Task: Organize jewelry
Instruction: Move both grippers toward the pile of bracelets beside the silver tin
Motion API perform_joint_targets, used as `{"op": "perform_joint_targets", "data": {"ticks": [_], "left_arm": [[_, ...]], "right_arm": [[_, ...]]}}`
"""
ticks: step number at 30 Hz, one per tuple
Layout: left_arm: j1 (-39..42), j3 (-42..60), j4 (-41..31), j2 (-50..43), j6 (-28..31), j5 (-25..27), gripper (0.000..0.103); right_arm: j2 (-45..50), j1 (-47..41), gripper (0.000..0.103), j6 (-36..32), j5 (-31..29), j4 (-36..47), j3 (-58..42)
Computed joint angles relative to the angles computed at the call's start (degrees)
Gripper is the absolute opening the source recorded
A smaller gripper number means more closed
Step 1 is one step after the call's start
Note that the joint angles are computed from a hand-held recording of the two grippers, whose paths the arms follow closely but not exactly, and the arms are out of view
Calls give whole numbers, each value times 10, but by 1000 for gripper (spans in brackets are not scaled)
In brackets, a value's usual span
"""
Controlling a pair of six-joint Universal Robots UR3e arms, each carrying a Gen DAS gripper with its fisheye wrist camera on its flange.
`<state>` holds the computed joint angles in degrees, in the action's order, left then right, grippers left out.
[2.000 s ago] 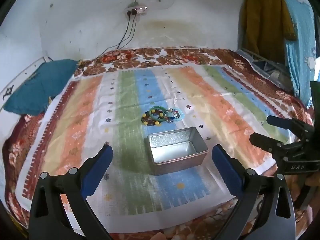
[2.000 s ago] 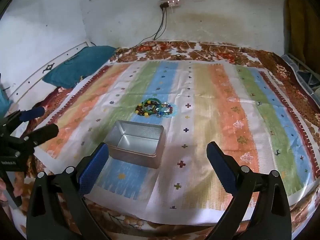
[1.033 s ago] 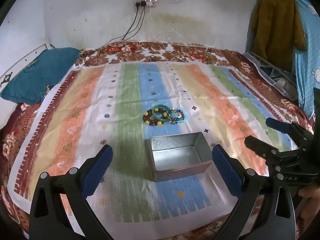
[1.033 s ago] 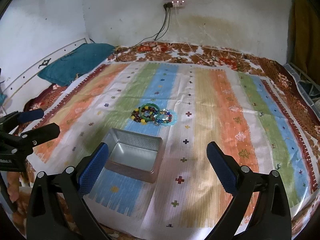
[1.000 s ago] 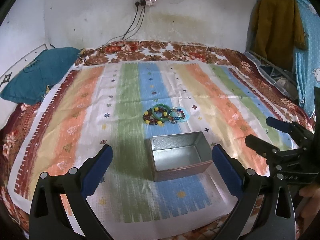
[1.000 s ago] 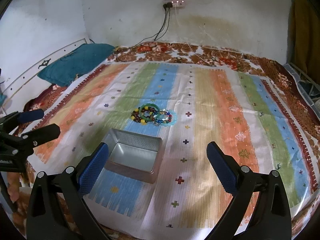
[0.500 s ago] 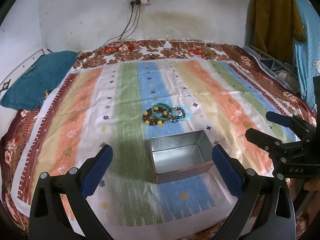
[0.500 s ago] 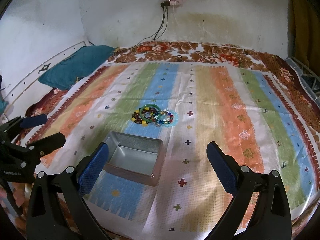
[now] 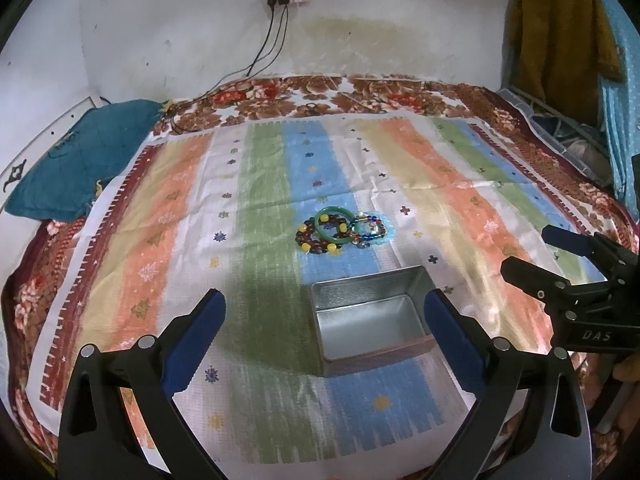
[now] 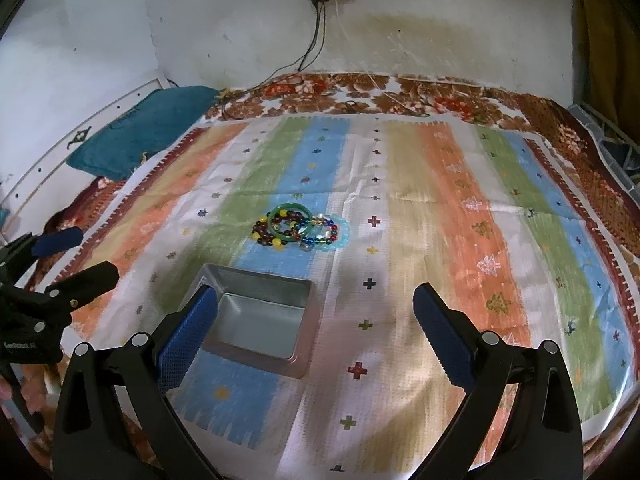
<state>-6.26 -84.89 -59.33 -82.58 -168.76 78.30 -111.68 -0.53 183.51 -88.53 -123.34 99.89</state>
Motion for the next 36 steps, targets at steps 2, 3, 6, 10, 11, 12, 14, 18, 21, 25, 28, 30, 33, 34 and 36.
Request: {"op": "perform_joint_targets", "data": {"ticks": [2, 3, 6, 10, 11, 12, 14, 18, 21, 25, 28, 30, 33, 34, 36], "left_arm": [[1, 11, -7, -12, -3, 2, 97], [2, 20, -16, -18, -7, 0, 97], [5, 33, -29, -25, -16, -7, 97], [-3, 48, -33, -44, -20, 4, 97], [-6, 51, -30, -48, -22, 10, 97], [-6, 52, -24, -53, -20, 12, 96], [-6, 58, -17, -63, -21, 11, 96], [-10, 80, -13, -90, -21, 13, 97], [-28, 100, -18, -115, -10, 37, 97], [-38, 127, -18, -145, -9, 61, 97], [-33, 157, -38, -164, -21, 61, 97], [-39, 176, -46, -180, -17, 70, 97], [-42, 188, -47, -193, -19, 74, 97], [-41, 191, -46, -197, -20, 72, 97], [-40, 199, -42, -208, -23, 74, 97]], "right_arm": [[11, -5, 99, -1, 0, -2, -6], [15, -8, 99, -2, 2, -4, -8], [33, -13, 99, -2, 3, -6, -20], [52, -15, 99, -4, 3, -6, -33], [57, -13, 99, -3, 2, -5, -37], [63, -11, 99, -5, 0, -4, -41], [73, -10, 99, -7, -2, -5, -48], [88, -16, 99, -14, 7, -10, -55], [102, -23, 99, -20, 16, -10, -63], [122, -29, 99, -21, 13, -11, -73], [139, -37, 99, -24, 22, -9, -81], [146, -41, 99, -25, 27, -8, -84], [161, -45, 99, -26, 32, -8, -93], [165, -47, 99, -27, 35, -7, -95], [173, -53, 99, -27, 44, -5, -100]]}}
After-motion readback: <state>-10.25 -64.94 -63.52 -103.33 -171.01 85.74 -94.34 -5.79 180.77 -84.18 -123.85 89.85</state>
